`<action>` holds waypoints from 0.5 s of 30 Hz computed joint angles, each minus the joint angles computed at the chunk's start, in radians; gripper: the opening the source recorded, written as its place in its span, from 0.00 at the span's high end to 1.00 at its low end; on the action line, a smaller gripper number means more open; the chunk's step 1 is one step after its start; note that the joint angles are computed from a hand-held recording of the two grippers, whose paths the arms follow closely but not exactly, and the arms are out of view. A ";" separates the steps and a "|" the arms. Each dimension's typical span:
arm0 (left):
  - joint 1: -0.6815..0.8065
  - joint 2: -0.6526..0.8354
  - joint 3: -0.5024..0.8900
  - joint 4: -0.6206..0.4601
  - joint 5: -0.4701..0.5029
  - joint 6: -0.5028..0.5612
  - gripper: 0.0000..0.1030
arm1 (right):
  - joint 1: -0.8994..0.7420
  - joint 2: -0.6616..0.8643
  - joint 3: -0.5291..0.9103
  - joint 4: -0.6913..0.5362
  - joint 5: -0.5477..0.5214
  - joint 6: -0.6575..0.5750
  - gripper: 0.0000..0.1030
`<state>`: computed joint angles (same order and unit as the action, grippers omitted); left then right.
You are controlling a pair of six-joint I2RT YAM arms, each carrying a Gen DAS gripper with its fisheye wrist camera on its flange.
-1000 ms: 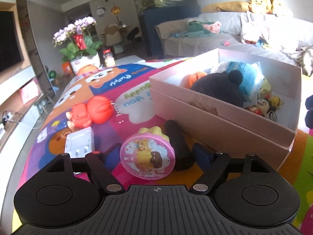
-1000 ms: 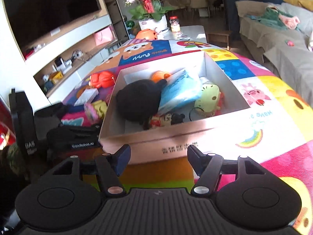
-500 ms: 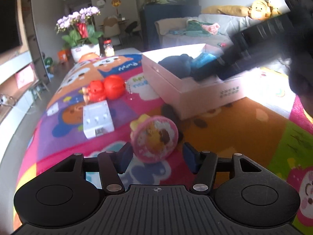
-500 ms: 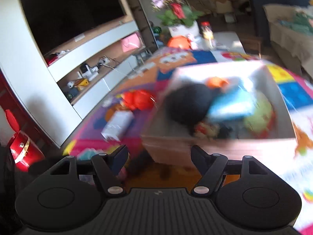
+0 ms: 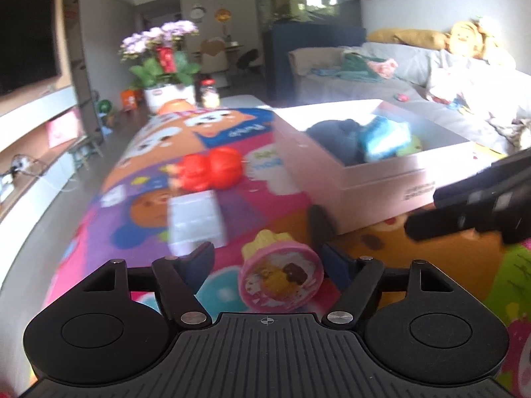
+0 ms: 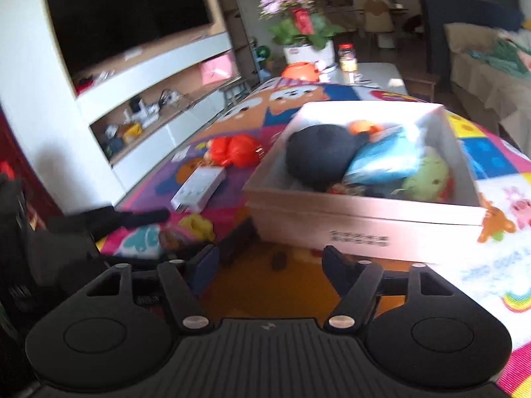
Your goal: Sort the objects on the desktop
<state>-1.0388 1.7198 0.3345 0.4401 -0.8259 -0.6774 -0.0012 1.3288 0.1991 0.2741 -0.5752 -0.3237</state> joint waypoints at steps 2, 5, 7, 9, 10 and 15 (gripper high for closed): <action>0.009 -0.057 -0.043 -0.033 -0.007 -0.052 0.27 | 0.135 0.009 -0.050 0.115 0.109 0.030 0.39; 0.050 -0.142 -0.121 -0.007 0.030 -0.101 0.28 | 0.343 0.084 -0.096 0.297 0.274 0.105 0.40; 0.063 -0.179 -0.161 0.018 0.039 -0.117 0.27 | 0.442 0.181 -0.075 0.388 0.380 0.171 0.40; 0.058 -0.211 -0.189 0.029 0.036 -0.130 0.27 | 0.497 0.269 -0.028 0.423 0.455 0.228 0.42; 0.058 -0.221 -0.201 0.041 0.037 -0.130 0.26 | 0.505 0.304 -0.001 0.421 0.469 0.241 0.49; 0.074 -0.180 -0.197 0.070 0.050 -0.115 0.20 | 0.490 0.316 0.012 0.375 0.461 0.207 0.72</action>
<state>-0.9652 1.5401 0.1370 0.5101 -0.7758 -0.7928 0.4892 1.6445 0.2108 0.6495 -0.1138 -0.1165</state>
